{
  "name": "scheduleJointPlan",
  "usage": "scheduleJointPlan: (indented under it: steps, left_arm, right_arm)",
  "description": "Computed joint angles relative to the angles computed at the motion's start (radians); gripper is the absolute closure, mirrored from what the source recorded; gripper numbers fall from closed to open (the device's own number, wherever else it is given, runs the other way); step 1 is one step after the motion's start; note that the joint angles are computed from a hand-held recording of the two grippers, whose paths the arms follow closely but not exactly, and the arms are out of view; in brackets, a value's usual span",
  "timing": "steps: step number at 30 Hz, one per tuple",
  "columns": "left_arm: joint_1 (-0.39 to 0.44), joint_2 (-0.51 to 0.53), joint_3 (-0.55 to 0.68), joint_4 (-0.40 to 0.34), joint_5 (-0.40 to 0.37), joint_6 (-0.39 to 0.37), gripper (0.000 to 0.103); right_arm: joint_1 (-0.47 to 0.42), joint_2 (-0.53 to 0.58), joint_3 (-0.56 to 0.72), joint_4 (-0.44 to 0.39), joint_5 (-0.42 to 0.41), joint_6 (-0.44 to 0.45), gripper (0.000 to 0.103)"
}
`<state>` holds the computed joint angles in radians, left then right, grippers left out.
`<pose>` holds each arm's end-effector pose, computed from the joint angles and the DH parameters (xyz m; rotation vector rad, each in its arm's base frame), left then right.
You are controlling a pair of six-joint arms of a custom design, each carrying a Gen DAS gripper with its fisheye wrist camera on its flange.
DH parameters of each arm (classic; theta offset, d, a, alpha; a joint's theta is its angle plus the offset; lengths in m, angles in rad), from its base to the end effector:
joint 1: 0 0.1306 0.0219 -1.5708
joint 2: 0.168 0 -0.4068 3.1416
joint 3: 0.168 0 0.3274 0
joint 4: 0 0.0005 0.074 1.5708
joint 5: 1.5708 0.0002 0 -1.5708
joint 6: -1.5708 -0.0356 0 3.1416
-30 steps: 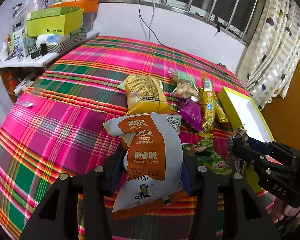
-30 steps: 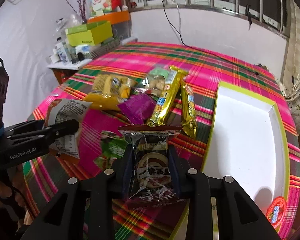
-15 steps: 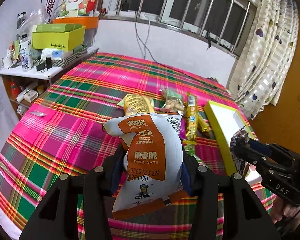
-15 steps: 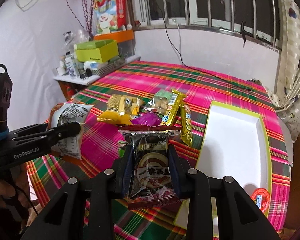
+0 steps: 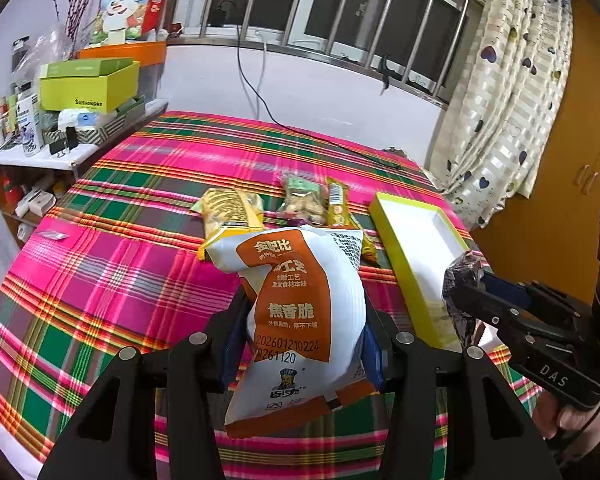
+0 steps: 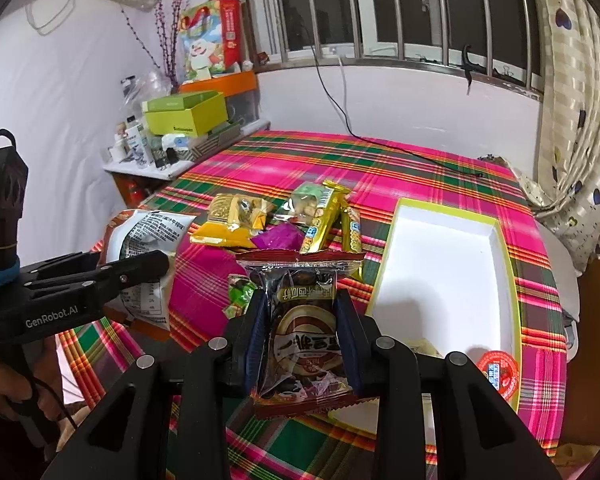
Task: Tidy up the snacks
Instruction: 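Carry the chip bag and cookie packet over the white box with both grippers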
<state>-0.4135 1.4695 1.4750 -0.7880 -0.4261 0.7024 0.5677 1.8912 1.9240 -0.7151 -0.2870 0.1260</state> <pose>0.4194 -0.1685 0.4631 -0.5266 2.2073 -0.0829 0.5208 0.3435 0.4322 -0.9204 2.0861 0.5579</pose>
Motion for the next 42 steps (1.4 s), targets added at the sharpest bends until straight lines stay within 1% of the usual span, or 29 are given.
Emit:
scheduleJointPlan:
  steps: [7, 14, 19, 27, 35, 42]
  left_arm:
    - [-0.018, 0.022, 0.025, 0.002, 0.023, -0.016, 0.054]
    - [-0.039, 0.053, 0.057, 0.013, 0.062, -0.042, 0.054]
    - [-0.053, 0.077, 0.082, 0.019, 0.094, -0.058, 0.054]
    - [-0.064, 0.099, 0.106, 0.019, 0.125, -0.073, 0.054]
    - [-0.070, 0.113, 0.122, 0.018, 0.143, -0.086, 0.054]
    - [-0.063, 0.117, 0.123, 0.019, 0.158, -0.091, 0.054]
  right_arm:
    - [-0.025, -0.024, -0.045, 0.032, -0.006, -0.021, 0.072]
    - [-0.064, -0.050, -0.090, 0.058, -0.004, -0.045, 0.072]
    - [-0.098, -0.075, -0.132, 0.079, 0.007, -0.065, 0.072]
    - [-0.149, -0.096, -0.176, 0.100, 0.029, -0.101, 0.072]
    - [-0.167, -0.089, -0.168, 0.098, 0.036, -0.116, 0.072]
    - [-0.167, -0.061, -0.125, 0.083, 0.036, -0.121, 0.072]
